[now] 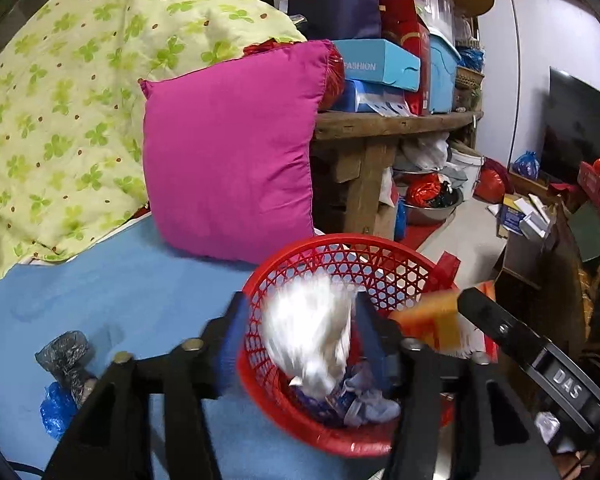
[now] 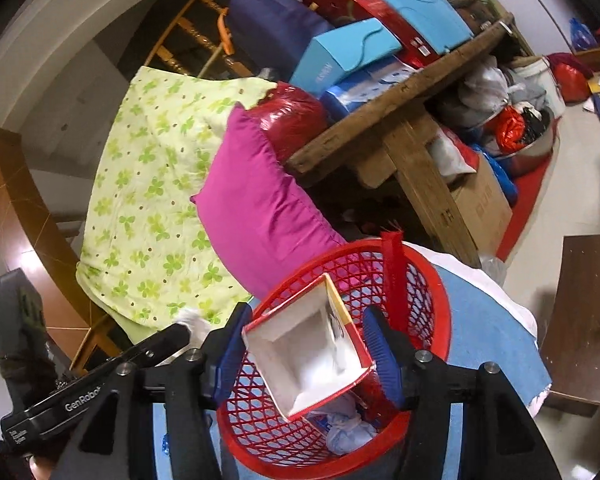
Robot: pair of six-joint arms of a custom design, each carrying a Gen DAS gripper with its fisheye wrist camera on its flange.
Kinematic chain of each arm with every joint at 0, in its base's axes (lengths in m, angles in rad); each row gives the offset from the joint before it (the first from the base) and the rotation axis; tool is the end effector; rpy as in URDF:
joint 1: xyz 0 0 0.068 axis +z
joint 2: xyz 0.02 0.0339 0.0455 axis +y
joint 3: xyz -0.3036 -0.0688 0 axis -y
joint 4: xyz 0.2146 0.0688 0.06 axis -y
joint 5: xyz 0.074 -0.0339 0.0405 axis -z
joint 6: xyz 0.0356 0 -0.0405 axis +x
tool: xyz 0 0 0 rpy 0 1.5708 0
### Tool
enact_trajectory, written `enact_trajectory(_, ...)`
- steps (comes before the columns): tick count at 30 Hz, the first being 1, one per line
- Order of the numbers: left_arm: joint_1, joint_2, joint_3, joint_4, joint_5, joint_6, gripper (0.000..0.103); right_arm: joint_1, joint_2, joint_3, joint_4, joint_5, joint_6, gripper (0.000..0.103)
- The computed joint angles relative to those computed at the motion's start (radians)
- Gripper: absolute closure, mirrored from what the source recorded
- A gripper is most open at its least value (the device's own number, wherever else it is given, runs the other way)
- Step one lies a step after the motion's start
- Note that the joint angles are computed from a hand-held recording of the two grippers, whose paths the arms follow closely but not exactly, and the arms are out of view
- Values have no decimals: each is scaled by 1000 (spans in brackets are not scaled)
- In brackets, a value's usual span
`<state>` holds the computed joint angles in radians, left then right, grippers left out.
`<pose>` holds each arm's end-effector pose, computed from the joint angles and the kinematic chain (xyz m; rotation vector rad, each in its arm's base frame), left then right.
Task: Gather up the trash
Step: 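Carry the tissue and orange box into the red wastebasket and release both, then move both tools back over the blue and black bags on the cloth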
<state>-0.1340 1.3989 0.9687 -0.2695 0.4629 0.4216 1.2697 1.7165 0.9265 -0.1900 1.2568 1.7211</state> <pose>0.2646 -0.0517 0.3095 0.8337 2.0454 -0.3657 0.1228 0.2813 0.2331 0.7952 1.6747 0.4502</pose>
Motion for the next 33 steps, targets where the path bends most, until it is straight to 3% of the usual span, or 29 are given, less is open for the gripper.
enact_trajectory(1, -15, 0, -9, 15, -18, -7, 31, -1, -8, -13, 12, -4, 2, 35)
enact_trajectory(3, -31, -4, -27, 36, -37, -10, 31, 0, -20, -37, 39, -6, 3, 31)
enact_trajectory(10, 43, -28, -81, 41, -2, 10, 31, 32, 9, 46, -187, 57, 119, 31)
enact_trajectory(13, 123, -41, -105, 31, 33, 36, 31, 45, 34, 98, -285, 83, 160, 31)
enact_trajectory(17, 328, -44, -147, 23, 123, 132, 30, 54, 68, 160, -301, 97, 94, 31)
enact_trajectory(21, 563, 31, -145, 16, 179, 263, 30, 68, 127, 261, -264, 129, -91, 31)
enact_trajectory(25, 776, 159, -85, 53, 200, 324, 29, 79, 223, 388, -85, 144, -465, 31)
enact_trajectory(29, 899, 274, -26, 132, 164, 312, 29, 67, 325, 503, 96, 61, -766, 31)
enact_trajectory(33, 965, 380, 35, 159, 127, 288, 29, 44, 449, 699, 69, -59, -887, 31)
